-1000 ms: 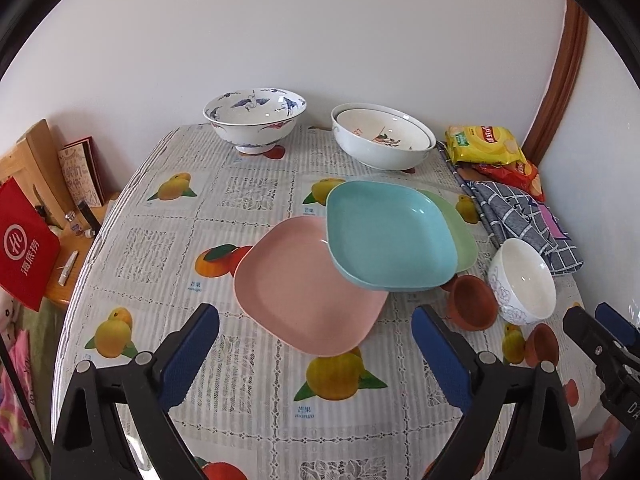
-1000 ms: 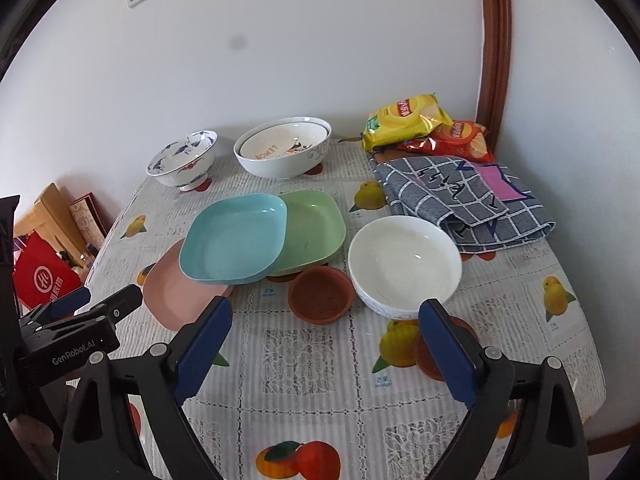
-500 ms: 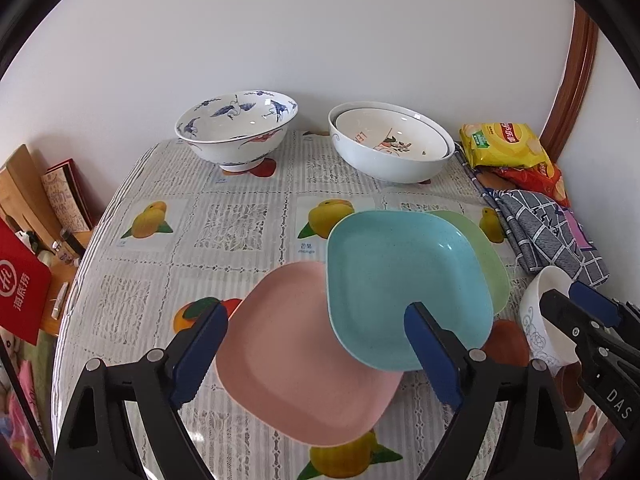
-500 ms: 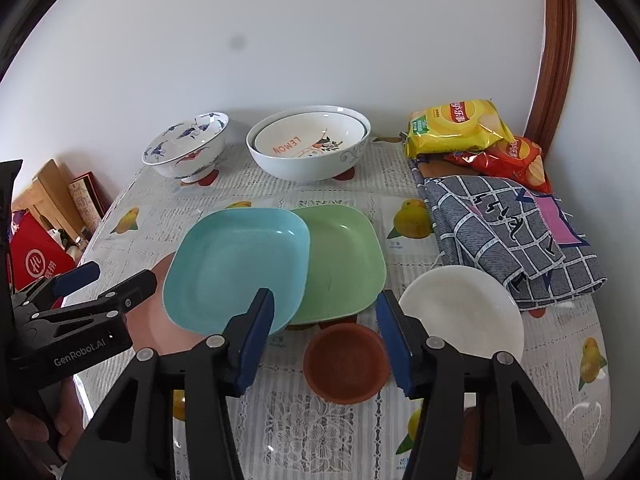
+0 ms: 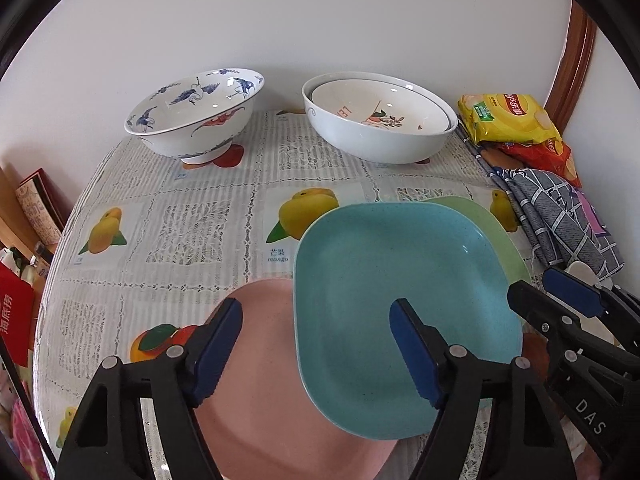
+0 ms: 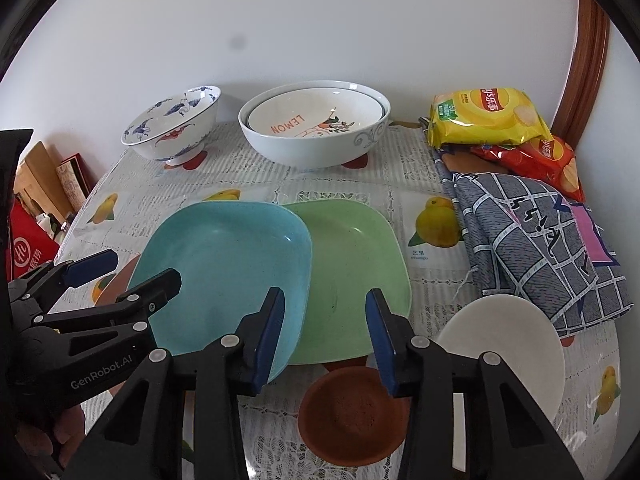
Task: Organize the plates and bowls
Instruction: 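Move both grippers toward the rim of the light-blue plate, then close both grippers on the light-blue plate rim and lift it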
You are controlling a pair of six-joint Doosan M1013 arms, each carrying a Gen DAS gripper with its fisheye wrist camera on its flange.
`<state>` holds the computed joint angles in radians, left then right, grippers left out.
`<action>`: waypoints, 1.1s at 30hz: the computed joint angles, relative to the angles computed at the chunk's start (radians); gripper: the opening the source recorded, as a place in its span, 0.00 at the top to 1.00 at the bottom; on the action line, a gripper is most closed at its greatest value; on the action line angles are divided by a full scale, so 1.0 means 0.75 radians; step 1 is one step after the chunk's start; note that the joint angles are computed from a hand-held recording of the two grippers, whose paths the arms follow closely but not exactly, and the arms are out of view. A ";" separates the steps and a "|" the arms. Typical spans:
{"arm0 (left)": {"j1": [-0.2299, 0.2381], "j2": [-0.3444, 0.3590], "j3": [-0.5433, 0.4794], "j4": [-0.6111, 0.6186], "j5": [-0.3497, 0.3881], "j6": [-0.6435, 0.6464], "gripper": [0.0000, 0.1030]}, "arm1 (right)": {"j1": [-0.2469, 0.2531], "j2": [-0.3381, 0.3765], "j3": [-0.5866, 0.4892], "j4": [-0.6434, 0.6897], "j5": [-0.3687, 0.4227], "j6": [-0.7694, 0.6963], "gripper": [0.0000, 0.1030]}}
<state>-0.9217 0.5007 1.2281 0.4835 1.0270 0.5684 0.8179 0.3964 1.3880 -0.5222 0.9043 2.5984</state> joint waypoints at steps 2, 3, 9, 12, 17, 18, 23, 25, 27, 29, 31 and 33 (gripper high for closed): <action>0.006 0.006 -0.002 -0.017 -0.005 0.013 0.34 | -0.009 0.011 -0.007 0.024 0.006 -0.004 0.60; 0.009 0.007 -0.001 -0.024 -0.010 0.013 0.35 | -0.014 0.015 -0.009 0.034 0.005 -0.001 0.62; 0.024 0.013 0.003 -0.071 -0.050 0.034 0.44 | -0.022 0.040 -0.030 0.051 0.007 -0.023 0.67; 0.028 0.017 0.005 -0.086 -0.054 0.045 0.51 | -0.020 0.056 -0.047 0.040 0.037 0.001 0.74; 0.039 0.005 0.030 -0.138 -0.119 0.051 0.70 | -0.030 0.063 -0.047 0.092 0.006 -0.030 0.85; 0.040 0.003 0.033 -0.139 -0.127 0.050 0.74 | -0.033 0.061 -0.042 0.107 -0.011 -0.036 0.87; 0.039 -0.004 0.041 -0.129 -0.132 0.040 0.85 | -0.026 0.060 -0.039 0.078 -0.017 -0.017 0.92; 0.039 -0.014 0.053 -0.128 -0.144 0.028 0.87 | -0.021 0.059 -0.040 0.065 -0.008 -0.007 0.93; 0.036 -0.028 0.069 -0.123 -0.160 0.016 0.88 | -0.020 0.049 -0.031 0.062 -0.019 0.019 0.94; 0.029 -0.040 0.075 -0.106 -0.161 0.008 0.89 | -0.018 0.039 -0.024 0.057 -0.024 0.036 0.94; 0.022 -0.053 0.083 -0.096 -0.167 -0.001 0.89 | -0.009 0.029 -0.022 0.037 -0.018 0.049 0.94; 0.014 -0.067 0.089 -0.085 -0.172 -0.015 0.89 | 0.001 0.015 -0.017 0.012 -0.012 0.067 0.94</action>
<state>-0.9114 0.4504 1.2950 0.4196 0.8980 0.5571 0.8190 0.4075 1.3755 -0.5129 0.8951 2.6488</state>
